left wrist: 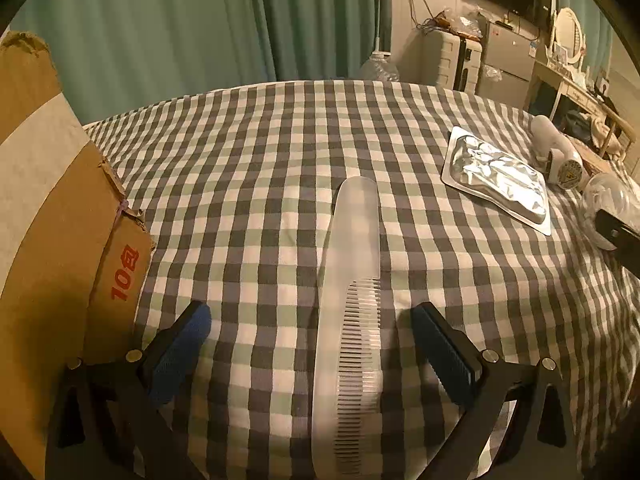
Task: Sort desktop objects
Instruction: 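Grasp the clear comb with the left gripper while the right grasps the clear floss-pick container, then carry the comb and floss-pick container over the cardboard box with both grippers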
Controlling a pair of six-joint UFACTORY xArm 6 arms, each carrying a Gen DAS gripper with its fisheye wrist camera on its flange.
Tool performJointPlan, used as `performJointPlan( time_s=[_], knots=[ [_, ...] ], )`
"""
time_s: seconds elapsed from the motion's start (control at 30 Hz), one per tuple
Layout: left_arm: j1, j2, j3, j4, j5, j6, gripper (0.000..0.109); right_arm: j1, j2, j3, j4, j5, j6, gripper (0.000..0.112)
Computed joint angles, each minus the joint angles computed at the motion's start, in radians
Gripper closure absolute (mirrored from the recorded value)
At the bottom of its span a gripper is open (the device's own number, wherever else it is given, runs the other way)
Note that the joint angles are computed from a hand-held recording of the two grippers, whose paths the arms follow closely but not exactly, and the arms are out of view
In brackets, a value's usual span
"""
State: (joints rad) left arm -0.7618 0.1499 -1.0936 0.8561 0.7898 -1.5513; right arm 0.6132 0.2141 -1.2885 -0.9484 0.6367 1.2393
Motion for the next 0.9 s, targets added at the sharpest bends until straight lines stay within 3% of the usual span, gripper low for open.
performJointPlan(
  time_s=[0.1,0.2,0.27,0.37,0.57,0.77,0.9],
  knots=[
    [0.008,-0.022,0.026,0.006,-0.031,0.007,0.014,0.001,0.038,-0.043,0.031,0.035,-0.032,0.017],
    [0.004,-0.038,0.033,0.013,-0.032,0.023,0.034,-0.004,0.04,-0.042,0.049,0.015,-0.042,0.022],
    [0.001,-0.041,0.03,0.025,-0.032,0.028,0.061,-0.01,0.019,-0.016,0.062,-0.008,-0.044,0.023],
    [0.007,-0.031,0.013,0.03,-0.051,0.047,0.082,-0.013,-0.02,0.032,0.089,-0.034,-0.057,0.023],
    [0.002,-0.073,0.056,0.031,-0.081,0.012,0.082,-0.019,-0.167,0.203,0.202,-0.119,-0.115,0.023],
    [-0.082,-0.146,0.081,-0.016,-0.02,0.023,0.082,0.015,-0.355,0.342,0.273,-0.088,-0.194,0.023],
    [-0.16,-0.182,0.058,-0.063,0.034,0.034,0.082,0.064,-0.497,0.412,0.282,-0.019,-0.21,0.023]
  ],
)
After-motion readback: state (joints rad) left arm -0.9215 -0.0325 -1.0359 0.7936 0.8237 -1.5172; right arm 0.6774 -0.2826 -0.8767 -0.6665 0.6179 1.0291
